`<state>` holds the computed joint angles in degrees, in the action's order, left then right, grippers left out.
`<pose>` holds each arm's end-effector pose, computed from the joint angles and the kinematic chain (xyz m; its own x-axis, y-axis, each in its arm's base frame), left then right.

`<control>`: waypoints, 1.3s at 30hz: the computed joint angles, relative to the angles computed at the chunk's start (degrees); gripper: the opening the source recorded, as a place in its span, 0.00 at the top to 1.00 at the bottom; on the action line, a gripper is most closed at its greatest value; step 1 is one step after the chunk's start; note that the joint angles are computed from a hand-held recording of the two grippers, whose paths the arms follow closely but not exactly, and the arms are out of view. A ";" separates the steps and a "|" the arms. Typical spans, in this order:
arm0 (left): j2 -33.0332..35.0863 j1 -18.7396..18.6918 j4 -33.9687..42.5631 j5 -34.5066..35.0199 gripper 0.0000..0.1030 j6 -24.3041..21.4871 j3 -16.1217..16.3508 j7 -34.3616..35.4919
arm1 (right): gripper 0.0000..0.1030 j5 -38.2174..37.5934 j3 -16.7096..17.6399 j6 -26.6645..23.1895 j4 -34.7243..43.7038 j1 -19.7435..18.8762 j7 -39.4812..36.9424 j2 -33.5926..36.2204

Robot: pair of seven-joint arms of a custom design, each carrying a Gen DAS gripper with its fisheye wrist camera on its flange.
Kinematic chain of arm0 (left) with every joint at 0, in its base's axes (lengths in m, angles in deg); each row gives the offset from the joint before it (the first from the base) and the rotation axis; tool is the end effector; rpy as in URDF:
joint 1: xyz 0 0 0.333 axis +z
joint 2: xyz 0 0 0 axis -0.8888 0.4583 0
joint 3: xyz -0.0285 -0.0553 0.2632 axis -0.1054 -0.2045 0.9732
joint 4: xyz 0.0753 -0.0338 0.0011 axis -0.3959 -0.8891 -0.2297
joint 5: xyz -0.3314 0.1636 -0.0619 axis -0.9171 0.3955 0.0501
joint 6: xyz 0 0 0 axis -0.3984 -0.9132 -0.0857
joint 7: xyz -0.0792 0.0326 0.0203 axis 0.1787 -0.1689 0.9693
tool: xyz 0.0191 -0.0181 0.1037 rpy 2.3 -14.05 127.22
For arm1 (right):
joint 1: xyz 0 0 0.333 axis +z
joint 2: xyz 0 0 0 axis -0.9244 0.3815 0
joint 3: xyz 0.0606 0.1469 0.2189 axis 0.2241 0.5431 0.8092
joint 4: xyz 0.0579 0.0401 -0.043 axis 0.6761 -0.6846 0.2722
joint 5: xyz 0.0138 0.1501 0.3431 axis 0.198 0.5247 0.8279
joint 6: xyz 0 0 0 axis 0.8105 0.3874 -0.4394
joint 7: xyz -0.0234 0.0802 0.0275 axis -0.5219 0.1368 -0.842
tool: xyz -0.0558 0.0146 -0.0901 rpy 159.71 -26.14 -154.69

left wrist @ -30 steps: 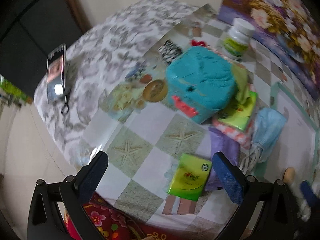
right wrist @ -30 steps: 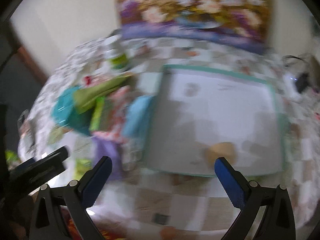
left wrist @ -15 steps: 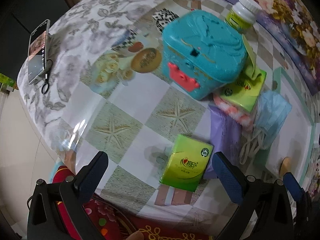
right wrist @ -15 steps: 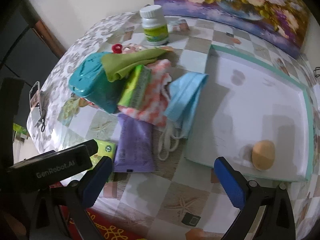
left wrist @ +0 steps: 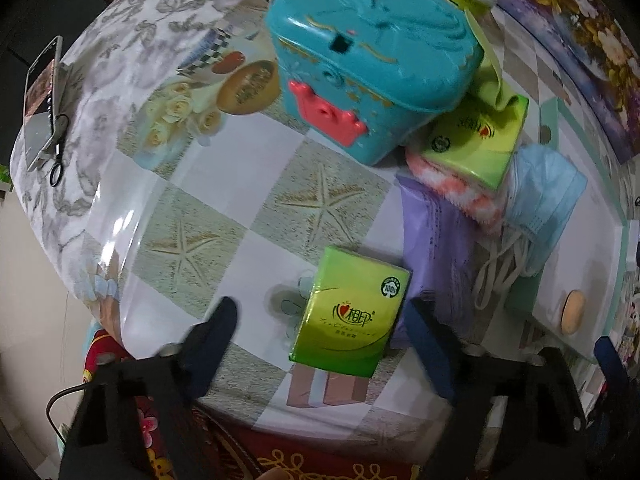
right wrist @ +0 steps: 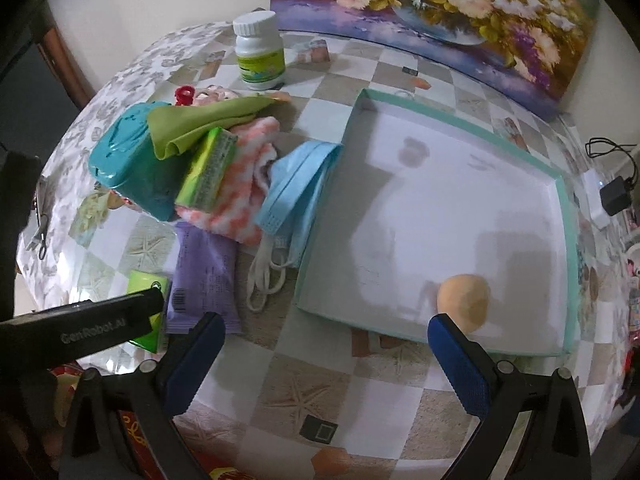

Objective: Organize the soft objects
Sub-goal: 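Grasp the green tissue pack with the left tool while the right tool grasps the purple packet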

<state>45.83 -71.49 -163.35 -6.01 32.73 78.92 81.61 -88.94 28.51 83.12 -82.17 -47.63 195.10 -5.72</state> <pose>0.6568 -0.1755 0.3718 0.3690 -0.9276 0.0591 -0.9286 -0.3706 -0.0191 0.6503 0.2403 0.3973 0.1543 -0.9867 0.0517 -0.9415 -0.1627 -0.2953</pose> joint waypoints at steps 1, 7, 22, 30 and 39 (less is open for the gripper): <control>0.73 -0.15 0.50 -0.19 0.30 0.26 -0.18 0.02 | 0.00 -0.13 -0.06 0.26 -0.36 0.05 0.07 -0.27; 1.94 -0.29 0.79 -1.53 0.53 3.27 -0.70 1.12 | 0.00 0.02 -0.03 1.52 -0.99 -0.11 0.67 -0.43; 2.22 1.63 -2.18 -3.61 0.53 8.85 0.20 -7.32 | 0.17 11.55 4.72 4.50 1.30 -2.83 -10.67 2.89; 1.56 2.97 -4.49 -4.11 0.53 11.57 0.48 -7.90 | 0.32 15.88 5.98 1.89 6.89 -2.17 -16.80 7.72; -0.45 5.19 -7.73 -5.58 0.51 12.45 0.46 -4.22 | 0.44 16.50 4.79 -1.22 14.73 -0.40 -16.89 13.32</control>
